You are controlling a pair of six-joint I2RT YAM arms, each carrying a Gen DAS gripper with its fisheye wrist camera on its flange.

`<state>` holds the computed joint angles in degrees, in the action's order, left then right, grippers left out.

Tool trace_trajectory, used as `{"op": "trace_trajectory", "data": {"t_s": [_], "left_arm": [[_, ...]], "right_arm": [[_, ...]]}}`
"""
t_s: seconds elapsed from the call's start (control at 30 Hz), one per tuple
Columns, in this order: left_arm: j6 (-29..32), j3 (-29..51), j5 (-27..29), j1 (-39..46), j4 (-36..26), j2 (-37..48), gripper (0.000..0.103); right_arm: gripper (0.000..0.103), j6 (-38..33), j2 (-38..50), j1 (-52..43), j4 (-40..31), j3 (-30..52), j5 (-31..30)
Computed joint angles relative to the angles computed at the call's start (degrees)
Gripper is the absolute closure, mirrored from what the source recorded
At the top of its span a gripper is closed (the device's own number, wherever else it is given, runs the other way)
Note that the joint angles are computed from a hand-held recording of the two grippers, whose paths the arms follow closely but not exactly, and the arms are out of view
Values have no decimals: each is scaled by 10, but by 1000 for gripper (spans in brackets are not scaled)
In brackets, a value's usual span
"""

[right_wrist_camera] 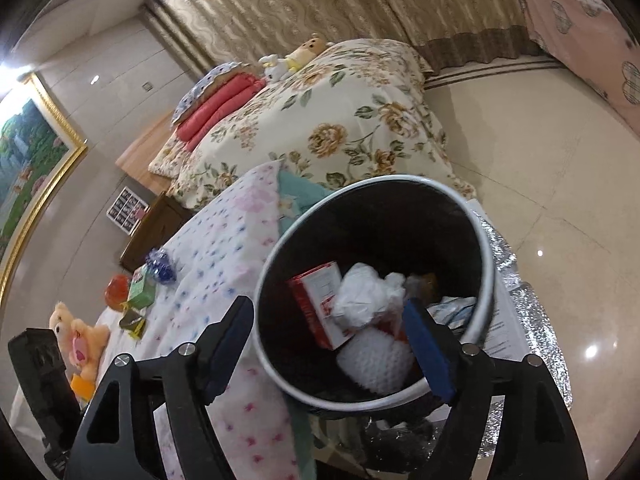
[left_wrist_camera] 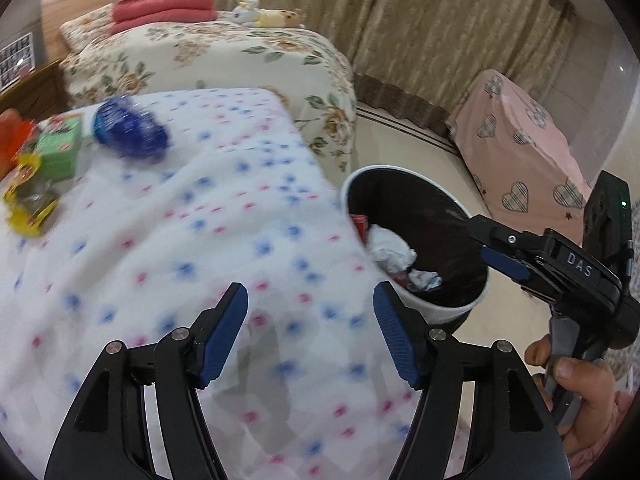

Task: Collect trash
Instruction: 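Move both tools back to the bed toward the noodle packet and Oreo wrapper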

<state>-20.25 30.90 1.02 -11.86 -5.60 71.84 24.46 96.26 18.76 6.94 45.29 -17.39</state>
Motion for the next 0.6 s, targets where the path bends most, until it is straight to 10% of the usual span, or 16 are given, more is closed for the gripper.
{"op": "trace_trajectory", "data": {"t_s": [0.6], "left_arm": [[67,-89,98,234,-64,-142,36]], "right_arm": [[13,16,40,147,-2,50,39]]}}
